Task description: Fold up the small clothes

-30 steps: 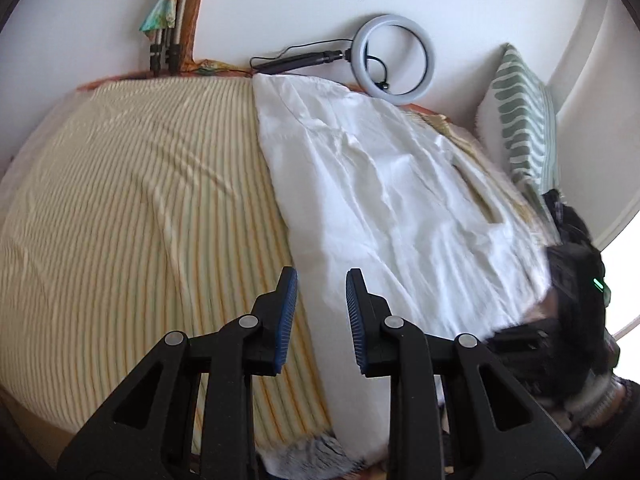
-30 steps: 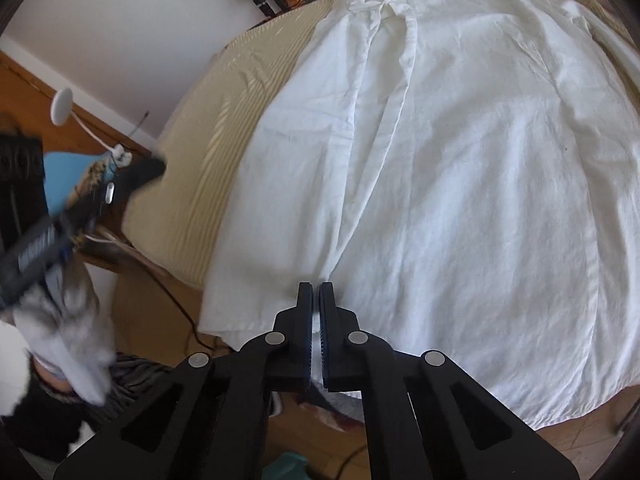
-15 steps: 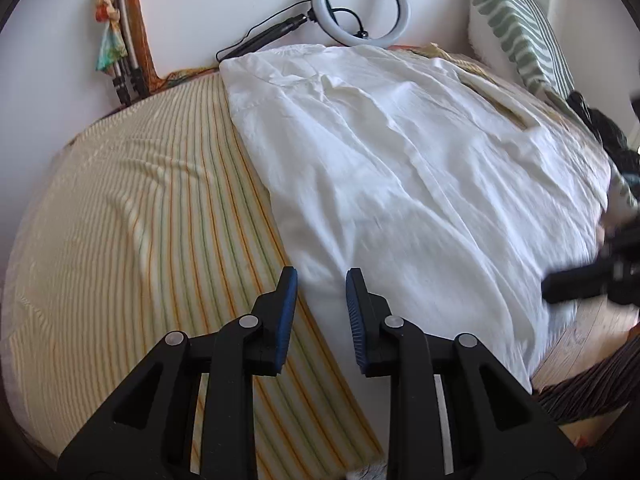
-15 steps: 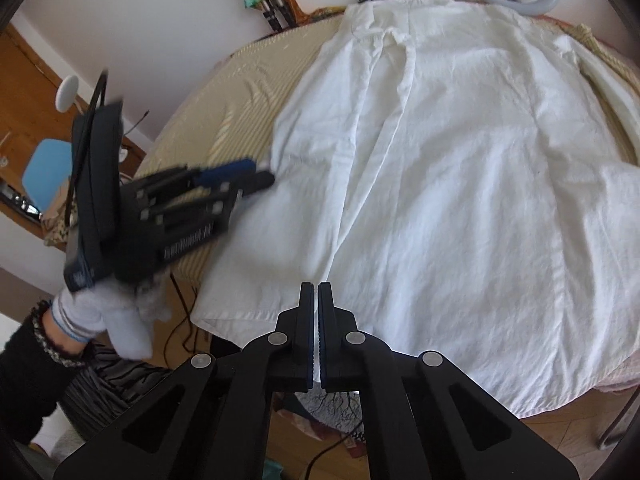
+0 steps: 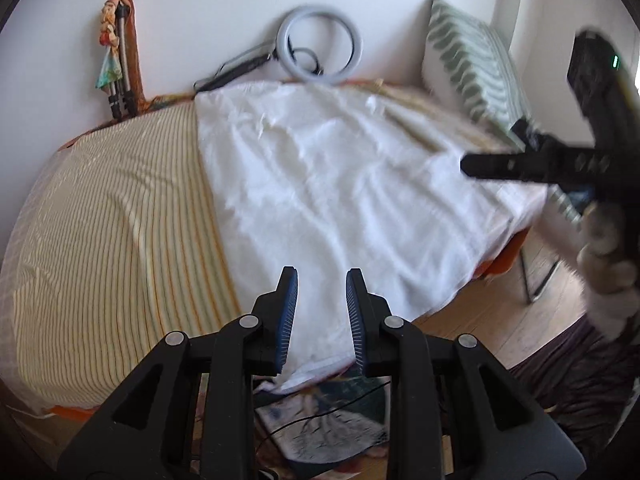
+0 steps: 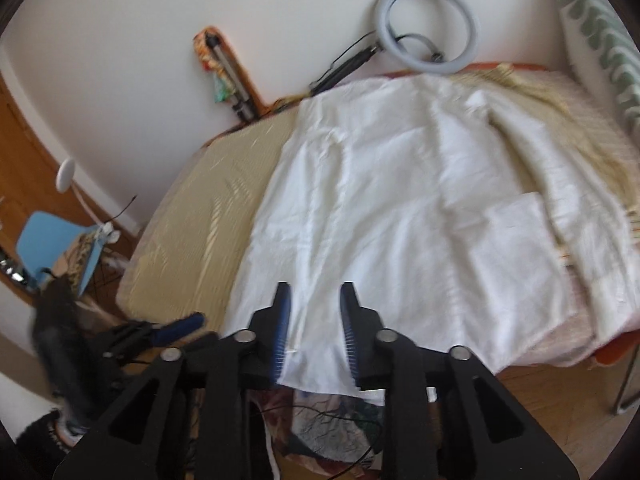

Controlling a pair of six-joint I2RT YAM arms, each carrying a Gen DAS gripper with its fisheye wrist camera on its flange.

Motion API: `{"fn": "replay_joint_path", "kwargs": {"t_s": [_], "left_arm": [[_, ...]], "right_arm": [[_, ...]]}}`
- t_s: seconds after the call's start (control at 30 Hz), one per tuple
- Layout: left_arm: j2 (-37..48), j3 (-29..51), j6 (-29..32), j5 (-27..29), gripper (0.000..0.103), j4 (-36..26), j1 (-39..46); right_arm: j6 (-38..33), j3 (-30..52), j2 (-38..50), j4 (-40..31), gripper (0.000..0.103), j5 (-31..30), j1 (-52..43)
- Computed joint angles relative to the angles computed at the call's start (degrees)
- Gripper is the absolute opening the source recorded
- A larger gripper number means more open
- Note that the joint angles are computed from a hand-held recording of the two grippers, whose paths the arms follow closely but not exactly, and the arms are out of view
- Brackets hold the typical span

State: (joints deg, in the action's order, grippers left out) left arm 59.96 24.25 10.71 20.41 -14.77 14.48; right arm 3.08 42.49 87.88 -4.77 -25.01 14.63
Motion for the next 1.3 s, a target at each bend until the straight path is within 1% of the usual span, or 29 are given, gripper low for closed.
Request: {"fn": "replay_joint_path", "kwargs": {"t_s": [0.07, 0.17, 0.2, 0.23, 0.27, 0.37, 0.47, 0.57, 0.67, 0.73, 0.8, 0.87, 0.9, 1.03, 1.17, 1.2, 1.23, 1.27, 1.3], "left_arm": [[-2.3, 2.0, -0.6, 2.9, 0.024, -3.0, 0.4], [-4.2, 3.5, -2.4, 5.0, 0.029, -5.2, -0.2], [-4.3, 3.9, -3.5, 4.8, 0.030, -5.4, -0.9], [-3.7, 4.4, -5.0, 4.8, 0.030, -5.4, -1.7], [-3.1, 4.9, -6.0, 5.2, 0.030, -5.5, -2.2], [0.3, 5.9, -9.6, 3.8, 0.030, -2.5, -6.1], [4.8, 6.6, -13.8, 0.2, 0.030, 3.2, -11.0], [12.5, 9.2, -17.8, -0.5, 0.030, 7.9, -14.4], [19.4, 12.2, -19.5, -3.3, 0.030, 11.4, -17.8], [23.7, 14.4, -20.6, -3.4, 0.030, 12.8, -18.8], [28.7, 17.4, -21.4, -3.2, 0.030, 13.9, -19.7], [33.4, 20.6, -20.9, -2.9, 0.030, 14.3, -20.1], [35.1, 21.8, -20.9, -3.1, 0.030, 14.4, -20.4], [41.3, 27.3, -21.4, -2.8, 0.030, 13.3, -20.3], [43.2, 30.2, -21.7, -1.0, 0.030, 10.1, -19.4], [42.7, 30.0, -21.5, -1.1, 0.030, 9.8, -19.2], [41.9, 29.2, -21.6, -1.2, 0.030, 9.9, -19.0], [41.1, 28.4, -22.1, -1.2, 0.030, 10.2, -18.8], [40.2, 27.5, -23.2, -1.0, 0.030, 10.9, -18.5]], "right_arm": [[-0.5, 1.4, -1.4, -3.1, 0.029, -0.3, -2.8], [-3.0, 5.4, -2.6, -9.4, 0.030, -5.0, -9.2], [-4.9, 6.9, -2.3, -11.2, 0.035, -6.5, -11.7], [-6.2, 8.1, -2.1, -12.2, 0.038, -6.6, -13.7], [-7.2, 8.8, -1.8, -12.6, 0.038, -6.3, -15.4], [-11.1, 12.0, 2.3, -14.1, 0.038, -7.7, -22.1], [-13.4, 17.7, 9.5, -16.0, 0.038, -9.4, -28.1], [-14.5, 24.9, 18.5, -17.5, 0.038, -9.0, -32.1], [-16.0, 32.0, 27.2, -18.9, 0.038, -7.5, -34.2], [-17.0, 36.9, 33.0, -20.6, 0.038, -7.9, -35.4], [-18.5, 43.0, 38.9, -24.1, 0.038, -9.0, -36.2], [-20.3, 48.2, 43.3, -27.4, 0.038, -9.5, -35.7], [-21.5, 50.7, 45.2, -28.6, 0.038, -8.7, -35.1], [-24.7, 59.5, 51.9, -32.3, 0.038, -3.6, -32.0], [-24.2, 62.5, 53.6, -34.0, 0.040, -3.1, -31.3], [-24.0, 62.4, 53.5, -34.0, 0.038, -2.2, -31.0], [-24.4, 61.9, 53.2, -33.7, 0.027, -1.1, -31.0], [-24.6, 61.0, 52.5, -33.3, 0.008, 0.3, -30.6], [-24.0, 60.6, 52.2, -32.8, 0.007, 0.6, -30.5]]}}
